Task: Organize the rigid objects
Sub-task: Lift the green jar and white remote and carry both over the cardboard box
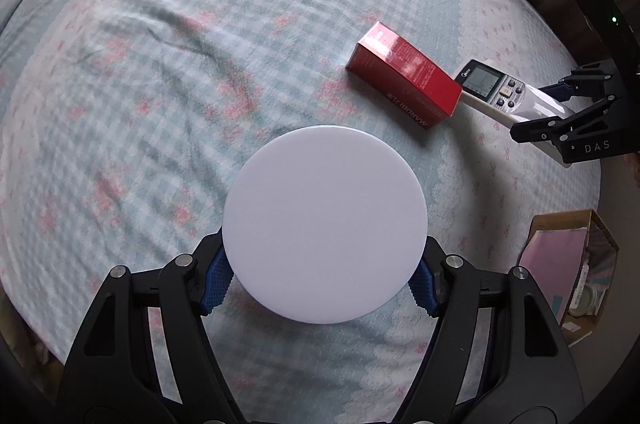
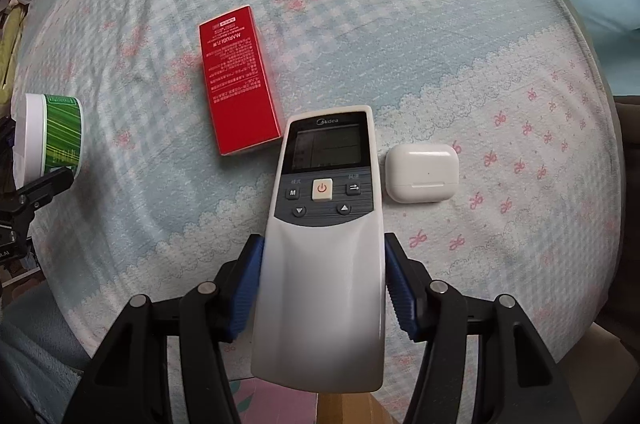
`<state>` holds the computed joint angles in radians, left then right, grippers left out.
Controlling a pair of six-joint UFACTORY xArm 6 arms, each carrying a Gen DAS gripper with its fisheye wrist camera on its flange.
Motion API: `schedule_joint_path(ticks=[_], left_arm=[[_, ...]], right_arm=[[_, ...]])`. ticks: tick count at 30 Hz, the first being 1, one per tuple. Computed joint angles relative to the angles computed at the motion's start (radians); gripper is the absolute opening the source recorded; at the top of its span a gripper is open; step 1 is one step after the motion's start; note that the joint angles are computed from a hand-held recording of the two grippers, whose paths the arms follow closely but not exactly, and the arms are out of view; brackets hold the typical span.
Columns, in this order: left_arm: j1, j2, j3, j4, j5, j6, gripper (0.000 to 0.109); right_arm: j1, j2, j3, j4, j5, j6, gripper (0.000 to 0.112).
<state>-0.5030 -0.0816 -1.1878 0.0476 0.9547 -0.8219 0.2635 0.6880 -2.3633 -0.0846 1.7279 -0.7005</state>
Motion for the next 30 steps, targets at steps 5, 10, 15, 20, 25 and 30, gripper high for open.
schedule_joint_path(ticks=[5,10,15,20,25,30], left_arm=[[-0.024,-0.04,0.013,0.007,-0.002,-0.015,0.069],[-0.051,-0.081,-0.001,0.016,0.023,-0.006,0.069],[-0.086,-0.112,-0.077,0.035,0.091,0.032,0.069],[-0.123,-0.089,-0.222,0.044,0.172,0.082,0.069],[-0.178,0.002,-0.426,0.068,0.252,0.133,0.069],[-0.236,0.152,-0.68,0.065,0.311,0.172,0.069]], right_arm=[[0.025,-0.121,0.134,-0.032,-0.008,-0.019,0.054],[0.006,-0.246,0.216,-0.029,0.026,-0.065,0.054],[-0.005,-0.382,0.326,0.005,0.033,-0.057,0.054],[-0.059,-0.456,0.282,0.083,0.109,-0.032,0.054],[-0.158,-0.503,0.206,0.179,0.158,0.019,0.054],[-0.287,-0.546,0.151,0.24,0.19,0.034,0.053]])
